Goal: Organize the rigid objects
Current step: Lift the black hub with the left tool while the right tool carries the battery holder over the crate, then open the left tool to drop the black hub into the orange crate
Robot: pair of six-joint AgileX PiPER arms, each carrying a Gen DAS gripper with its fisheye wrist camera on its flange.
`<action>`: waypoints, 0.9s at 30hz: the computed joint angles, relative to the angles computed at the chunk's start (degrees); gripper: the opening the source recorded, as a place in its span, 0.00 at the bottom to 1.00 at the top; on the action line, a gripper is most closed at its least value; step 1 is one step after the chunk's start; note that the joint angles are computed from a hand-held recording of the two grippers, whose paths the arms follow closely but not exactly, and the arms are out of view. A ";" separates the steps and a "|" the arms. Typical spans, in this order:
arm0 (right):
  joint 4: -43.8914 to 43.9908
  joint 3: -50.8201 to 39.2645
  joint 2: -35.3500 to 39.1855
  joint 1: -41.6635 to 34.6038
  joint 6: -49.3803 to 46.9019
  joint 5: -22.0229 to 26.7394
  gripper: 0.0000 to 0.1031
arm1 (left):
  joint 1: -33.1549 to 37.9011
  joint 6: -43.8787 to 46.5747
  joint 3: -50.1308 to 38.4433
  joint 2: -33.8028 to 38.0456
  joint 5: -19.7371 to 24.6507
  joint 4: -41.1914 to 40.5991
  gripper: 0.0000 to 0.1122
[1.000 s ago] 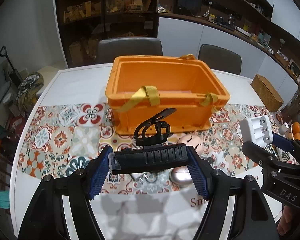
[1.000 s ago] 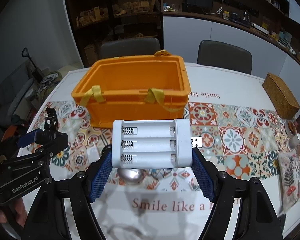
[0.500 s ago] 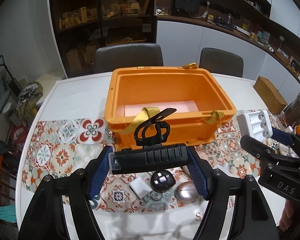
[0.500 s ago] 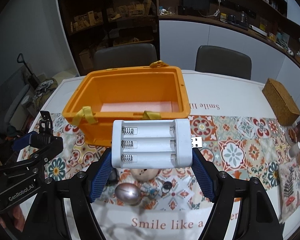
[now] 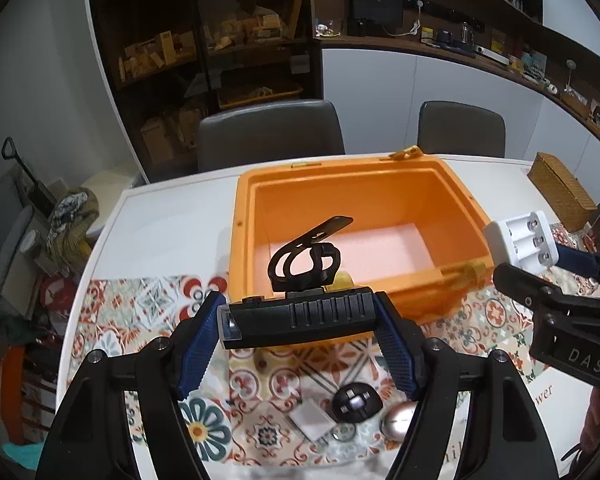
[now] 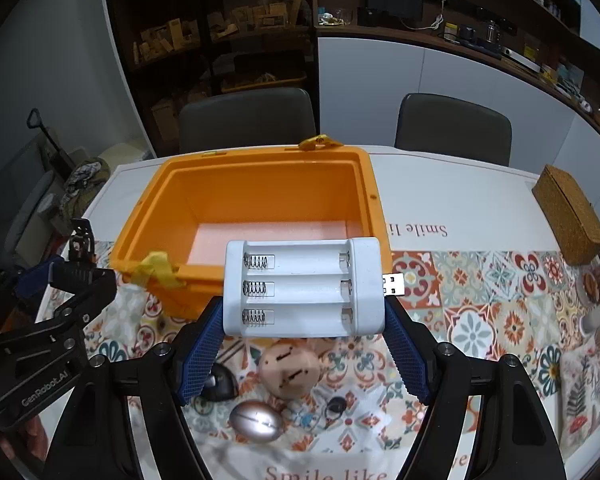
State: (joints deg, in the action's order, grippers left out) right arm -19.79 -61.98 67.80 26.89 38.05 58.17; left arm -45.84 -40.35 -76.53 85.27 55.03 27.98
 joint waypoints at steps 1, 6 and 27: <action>-0.02 -1.10 1.03 -0.44 -0.53 0.21 0.74 | 0.49 0.82 -0.69 0.50 -0.04 -0.52 0.65; 1.05 -6.54 5.72 -3.30 -4.20 0.85 0.74 | 3.42 5.21 -5.54 4.06 0.66 -3.64 0.65; 8.87 -21.38 23.75 -10.69 -14.31 6.03 0.74 | 12.48 21.09 -29.57 23.61 11.78 -17.46 0.65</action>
State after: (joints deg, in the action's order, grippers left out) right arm -10.93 -83.36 91.55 16.20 23.75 64.20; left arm -33.36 -19.25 -106.11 108.88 66.81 10.52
